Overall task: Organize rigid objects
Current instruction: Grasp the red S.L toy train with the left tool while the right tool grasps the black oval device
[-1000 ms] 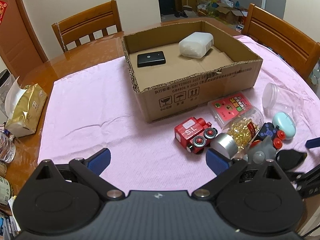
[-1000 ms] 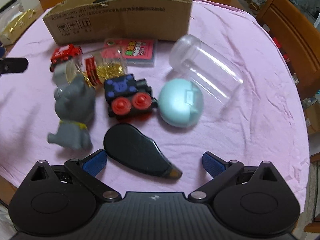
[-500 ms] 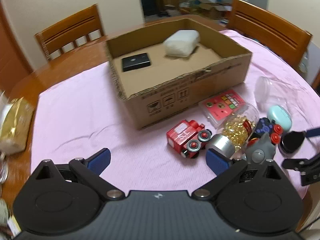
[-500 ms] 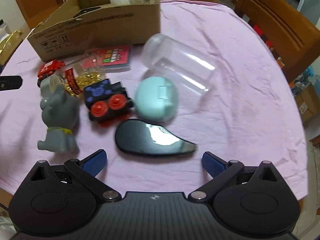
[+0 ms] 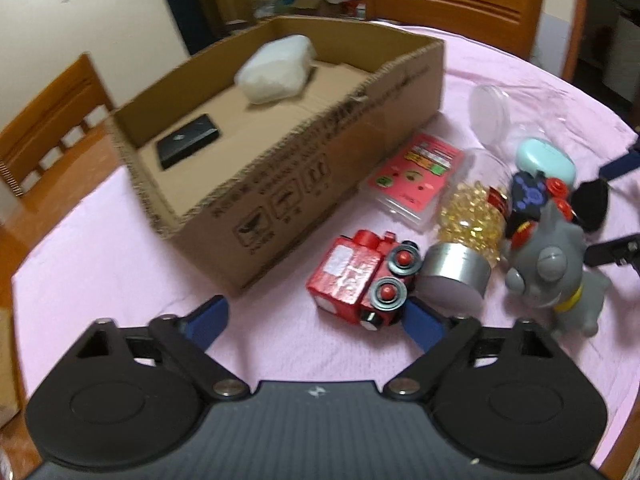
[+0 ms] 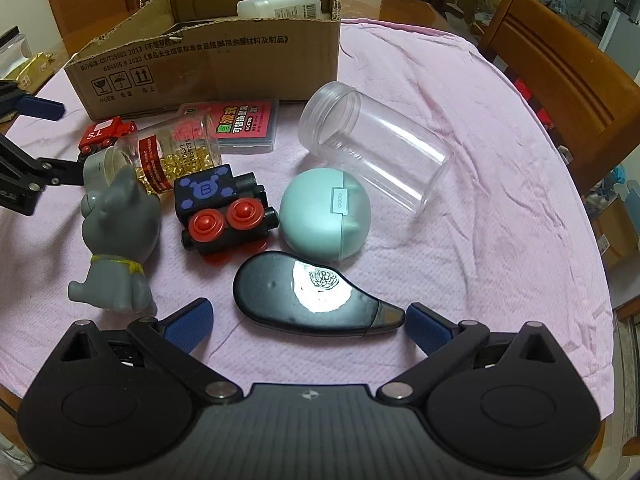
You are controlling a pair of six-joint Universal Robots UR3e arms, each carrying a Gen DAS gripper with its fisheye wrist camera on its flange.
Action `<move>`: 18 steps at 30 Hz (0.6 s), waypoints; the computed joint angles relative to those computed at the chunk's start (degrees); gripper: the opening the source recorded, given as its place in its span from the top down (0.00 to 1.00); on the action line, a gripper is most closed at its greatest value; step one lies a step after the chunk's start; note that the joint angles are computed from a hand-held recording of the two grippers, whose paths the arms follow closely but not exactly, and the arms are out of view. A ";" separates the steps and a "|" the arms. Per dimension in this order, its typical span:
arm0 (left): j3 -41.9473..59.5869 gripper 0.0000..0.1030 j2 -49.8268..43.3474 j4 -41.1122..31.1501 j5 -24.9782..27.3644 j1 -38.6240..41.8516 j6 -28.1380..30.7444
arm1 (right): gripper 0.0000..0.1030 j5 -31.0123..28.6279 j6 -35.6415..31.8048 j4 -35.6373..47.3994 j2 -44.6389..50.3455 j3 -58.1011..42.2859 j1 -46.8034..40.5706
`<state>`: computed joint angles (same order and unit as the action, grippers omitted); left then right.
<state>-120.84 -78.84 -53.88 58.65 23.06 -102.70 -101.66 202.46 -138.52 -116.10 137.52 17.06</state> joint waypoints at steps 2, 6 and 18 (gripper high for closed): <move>2.25 0.20 -1.85 -3.30 -1.17 0.01 1.85 | 0.00 0.02 0.01 -0.02 0.06 -0.03 -0.02; 4.10 0.27 -4.07 -4.82 -2.61 -0.57 4.30 | 0.00 -0.02 0.05 -0.23 0.02 0.09 0.04; 4.12 0.51 -2.51 -8.00 -2.94 1.21 3.24 | 0.00 -0.23 3.61 4.84 1.57 -3.63 0.64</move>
